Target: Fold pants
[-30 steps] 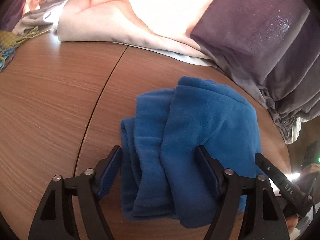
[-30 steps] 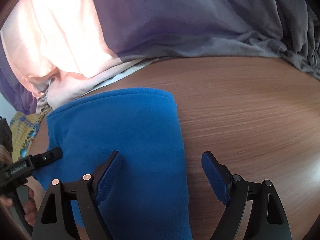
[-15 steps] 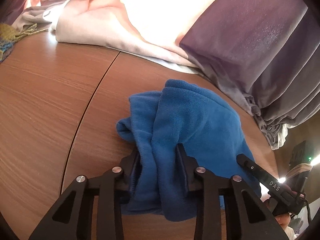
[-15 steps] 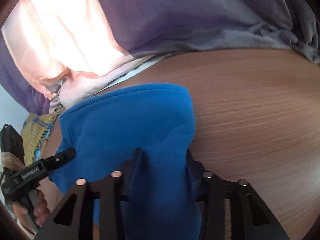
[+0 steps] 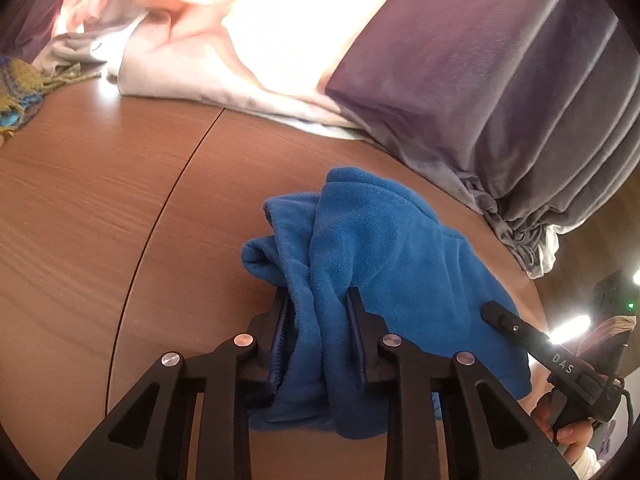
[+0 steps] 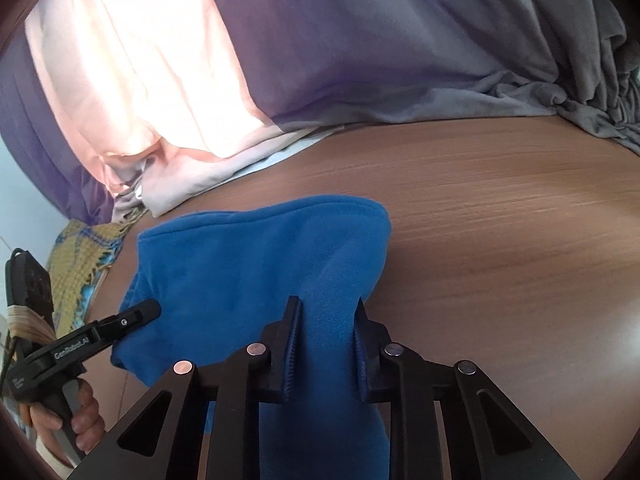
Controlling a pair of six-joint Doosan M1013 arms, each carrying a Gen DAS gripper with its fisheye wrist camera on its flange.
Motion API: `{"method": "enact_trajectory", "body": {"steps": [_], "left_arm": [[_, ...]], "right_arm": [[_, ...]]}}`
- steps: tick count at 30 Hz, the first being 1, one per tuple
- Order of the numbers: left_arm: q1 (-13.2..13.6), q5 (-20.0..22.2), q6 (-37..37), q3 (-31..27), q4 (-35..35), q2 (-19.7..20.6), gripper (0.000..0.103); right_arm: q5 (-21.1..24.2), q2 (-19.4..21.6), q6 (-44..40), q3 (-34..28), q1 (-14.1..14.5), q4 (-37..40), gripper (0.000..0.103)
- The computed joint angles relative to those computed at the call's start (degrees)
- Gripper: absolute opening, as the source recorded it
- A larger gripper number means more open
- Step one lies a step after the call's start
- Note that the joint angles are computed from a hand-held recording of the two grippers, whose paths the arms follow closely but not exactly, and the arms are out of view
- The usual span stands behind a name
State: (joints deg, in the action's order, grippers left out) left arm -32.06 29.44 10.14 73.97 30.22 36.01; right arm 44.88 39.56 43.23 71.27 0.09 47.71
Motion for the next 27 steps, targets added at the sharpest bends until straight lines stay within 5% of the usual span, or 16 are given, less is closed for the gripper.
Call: {"method": "enact_trajectory", "body": {"steps": [9,15,21,27], "left_arm": [[-2.2,2.91,-9.34,3.15,12.19,-4.3,0.027],[-1.08,1.82,-11.75,7.14,17.35,-7.95,0.027],[2.39,-3.05,-7.4,11.75,15.75,-11.38,0.027],[7.6,-7.83,7.07,15.1,5.83,-13.62,0.027]], "right_arm": [[-1.03,-5.08,-8.95,5.62,-0.7,7.27,0.024],[-2.22,-7.42,-12.6,7.56,0.61,10.83,0.024],[-7.15,-9.63,-13.77,10.02,4.11,12.62,0.024],[-13.93,-9.87,-8.81,10.7,9.14,11.13,0.024]]}}
